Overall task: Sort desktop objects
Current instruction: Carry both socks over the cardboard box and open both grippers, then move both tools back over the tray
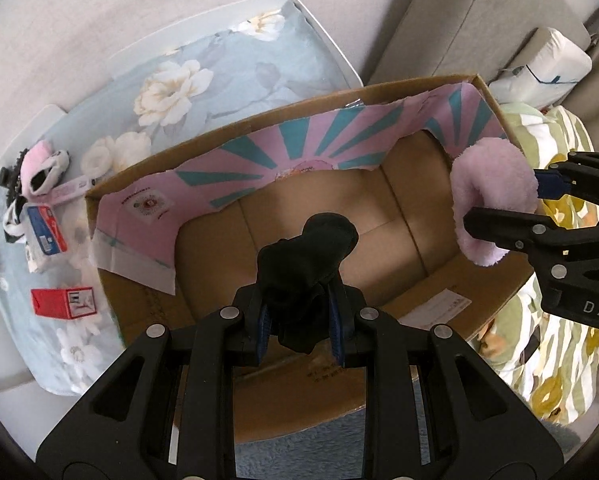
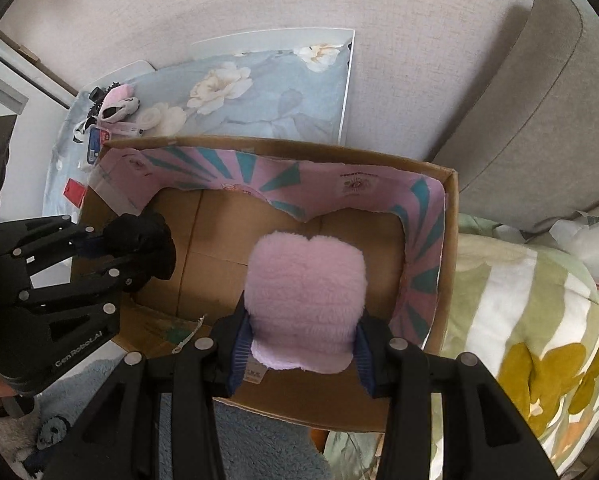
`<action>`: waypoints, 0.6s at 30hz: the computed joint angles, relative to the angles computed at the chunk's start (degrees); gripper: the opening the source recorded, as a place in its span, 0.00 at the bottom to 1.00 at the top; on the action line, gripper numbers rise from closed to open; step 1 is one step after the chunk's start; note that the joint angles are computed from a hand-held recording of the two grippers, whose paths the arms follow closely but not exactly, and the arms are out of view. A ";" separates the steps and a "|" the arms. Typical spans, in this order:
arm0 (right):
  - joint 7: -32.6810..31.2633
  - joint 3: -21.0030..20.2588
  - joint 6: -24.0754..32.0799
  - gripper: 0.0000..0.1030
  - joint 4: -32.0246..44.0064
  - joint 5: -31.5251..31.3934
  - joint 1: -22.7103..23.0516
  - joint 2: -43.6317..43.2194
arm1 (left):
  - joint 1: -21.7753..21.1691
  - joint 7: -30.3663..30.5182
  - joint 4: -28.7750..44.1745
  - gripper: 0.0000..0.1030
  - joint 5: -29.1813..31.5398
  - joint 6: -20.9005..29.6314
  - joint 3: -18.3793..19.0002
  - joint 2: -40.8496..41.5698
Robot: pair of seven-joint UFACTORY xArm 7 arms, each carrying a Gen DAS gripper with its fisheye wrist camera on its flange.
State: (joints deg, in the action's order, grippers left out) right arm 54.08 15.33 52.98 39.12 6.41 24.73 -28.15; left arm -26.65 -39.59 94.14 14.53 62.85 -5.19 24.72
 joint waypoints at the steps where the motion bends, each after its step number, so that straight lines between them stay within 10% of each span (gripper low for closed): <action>1: -0.18 -0.20 -0.39 0.40 -0.31 0.40 0.16 -0.13 | 0.00 -0.04 0.03 0.20 0.03 0.10 0.05 0.08; 5: -1.66 -1.21 -1.03 0.49 -0.69 2.54 0.77 0.67 | 0.18 -1.01 0.59 0.32 -0.68 1.32 0.18 0.44; 7: -1.65 -1.40 -0.33 0.78 -0.70 3.10 0.69 0.74 | 0.25 -2.25 -0.47 0.91 -0.61 0.65 0.40 -0.60; 8: -2.21 -1.73 0.12 1.00 -0.66 3.72 0.90 0.82 | -0.17 -3.40 -0.90 1.00 0.53 1.00 0.74 -1.20; 18: 0.49 -0.31 -0.84 0.99 -2.30 2.56 -0.31 -3.68 | 1.66 -3.46 -7.00 1.00 2.70 -4.76 -0.34 -7.92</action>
